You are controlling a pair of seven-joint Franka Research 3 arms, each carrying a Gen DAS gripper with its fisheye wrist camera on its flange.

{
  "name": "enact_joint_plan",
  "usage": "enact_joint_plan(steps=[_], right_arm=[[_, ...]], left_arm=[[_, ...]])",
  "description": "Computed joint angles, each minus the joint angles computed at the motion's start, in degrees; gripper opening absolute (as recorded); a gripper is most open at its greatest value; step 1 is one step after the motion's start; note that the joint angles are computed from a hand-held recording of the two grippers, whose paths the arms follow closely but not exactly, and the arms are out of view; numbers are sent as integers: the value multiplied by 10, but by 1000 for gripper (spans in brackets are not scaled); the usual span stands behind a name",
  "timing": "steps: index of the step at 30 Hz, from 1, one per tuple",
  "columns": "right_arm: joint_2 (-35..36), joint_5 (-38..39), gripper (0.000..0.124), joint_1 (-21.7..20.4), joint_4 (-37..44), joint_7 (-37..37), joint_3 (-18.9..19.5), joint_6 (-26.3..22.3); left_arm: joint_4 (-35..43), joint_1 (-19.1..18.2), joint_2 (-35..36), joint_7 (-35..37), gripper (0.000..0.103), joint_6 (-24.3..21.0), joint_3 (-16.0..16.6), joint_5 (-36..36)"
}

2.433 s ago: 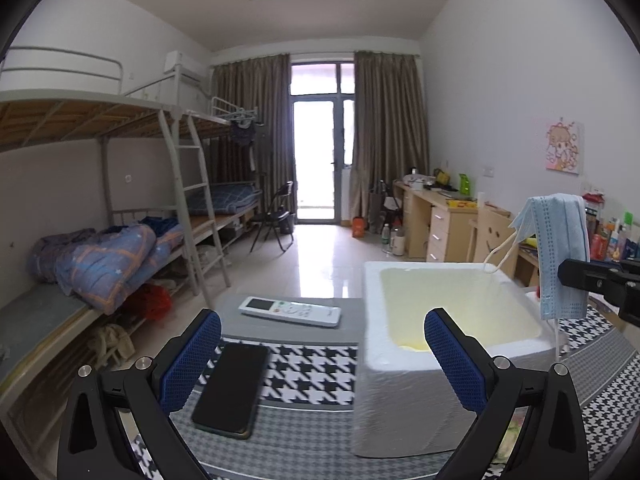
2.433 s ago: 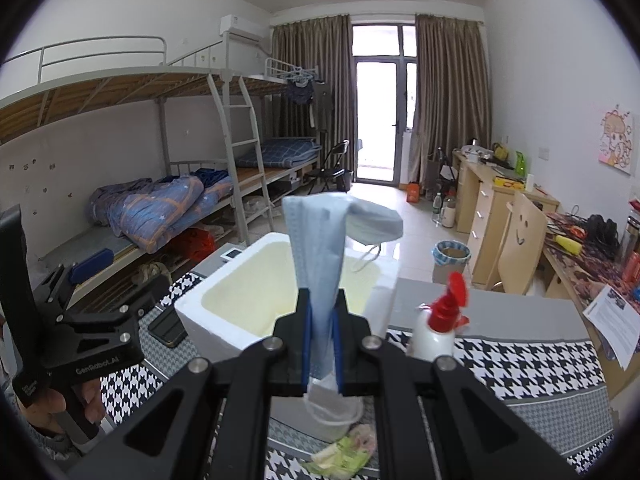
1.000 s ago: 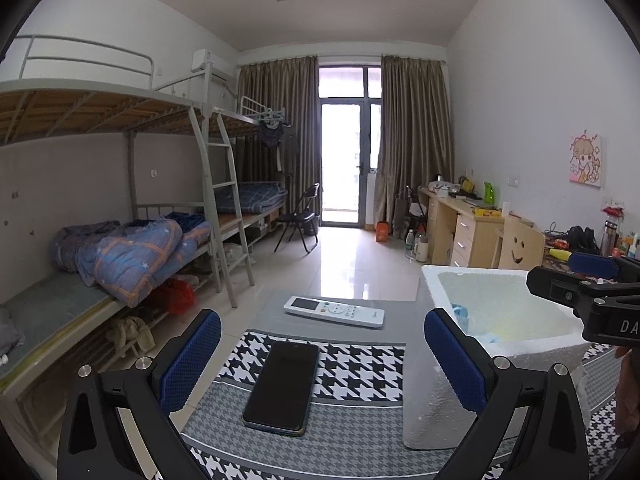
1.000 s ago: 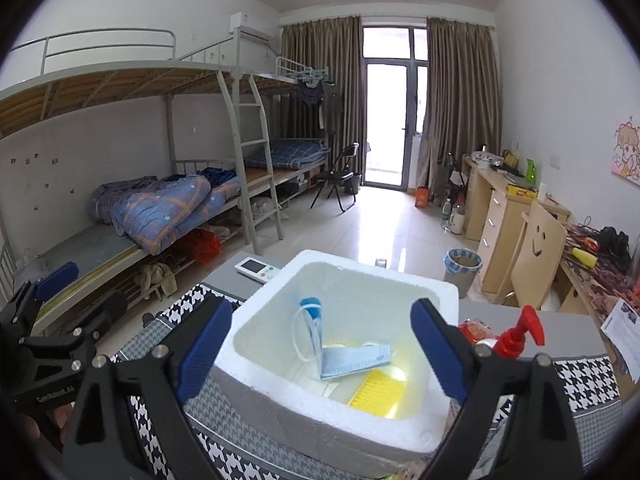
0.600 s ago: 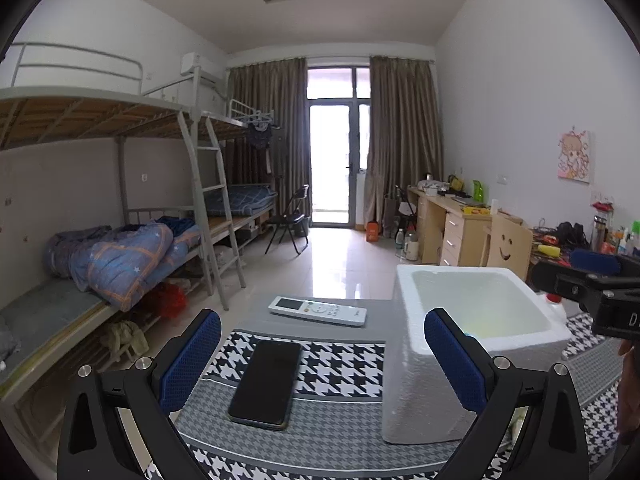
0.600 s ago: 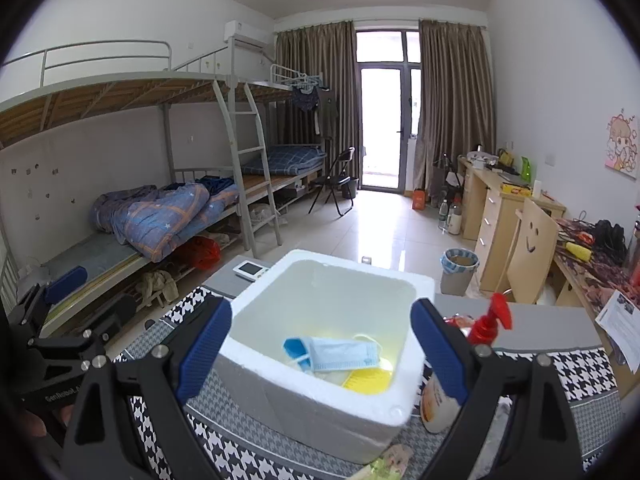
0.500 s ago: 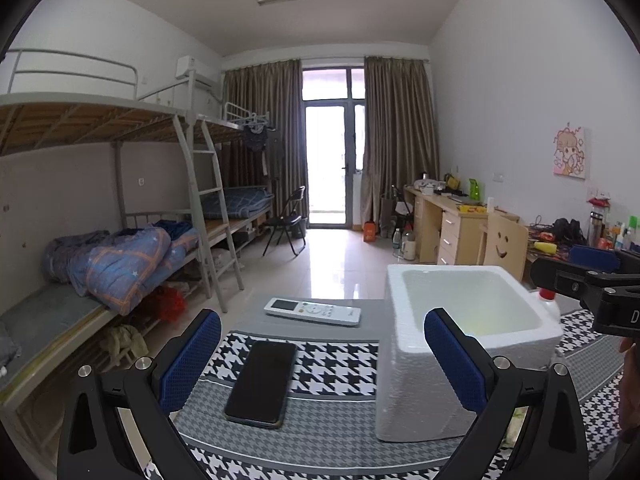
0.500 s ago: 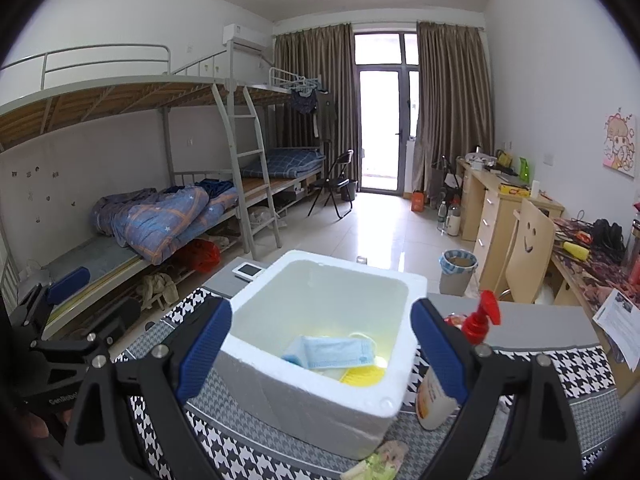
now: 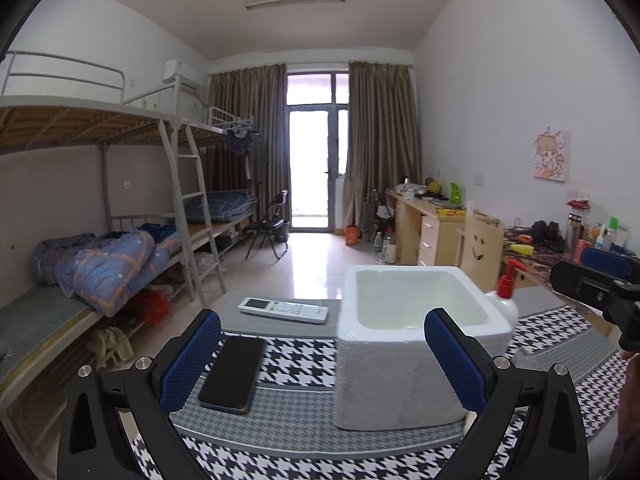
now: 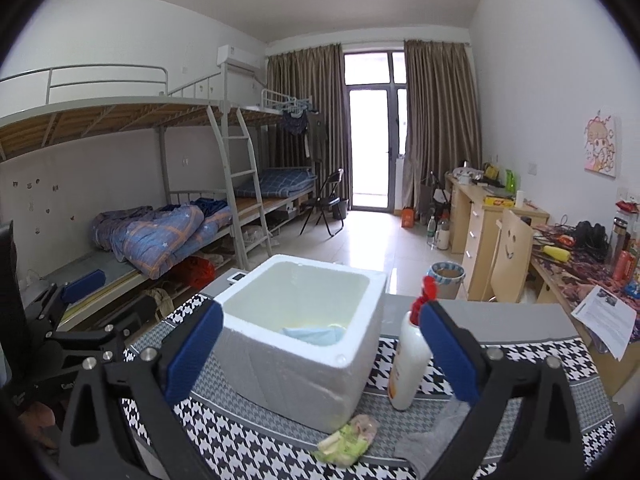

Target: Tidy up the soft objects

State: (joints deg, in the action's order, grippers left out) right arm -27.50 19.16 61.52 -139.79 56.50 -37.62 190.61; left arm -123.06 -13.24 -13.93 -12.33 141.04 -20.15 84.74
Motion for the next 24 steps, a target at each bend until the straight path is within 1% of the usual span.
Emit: enact_joint_plan(steps=[4, 10, 14, 18, 20, 24], right_arm=[[-28, -10, 102, -15, -32, -1, 10, 9], [-73, -28, 102, -34, -80, -2, 15, 22], [-93, -35, 102, -54, -107, 6, 25, 27], [-116, -44, 102, -61, -135, 15, 22, 39], [-126, -51, 102, -72, -150, 20, 26, 44], [-138, -76, 102, -87, -182, 30, 23, 78]], left_arm=[[-7, -9, -6, -2, 102, 5, -7, -7], [-22, -18, -19, -5, 102, 9, -16, -27], [-32, -23, -28, -33, 102, -9, -30, -21], [-47, -30, -38, -75, 102, -17, -39, -14], [-55, -34, -41, -90, 102, -24, -43, -17], [-66, -41, -44, -111, 102, -37, -48, -21]])
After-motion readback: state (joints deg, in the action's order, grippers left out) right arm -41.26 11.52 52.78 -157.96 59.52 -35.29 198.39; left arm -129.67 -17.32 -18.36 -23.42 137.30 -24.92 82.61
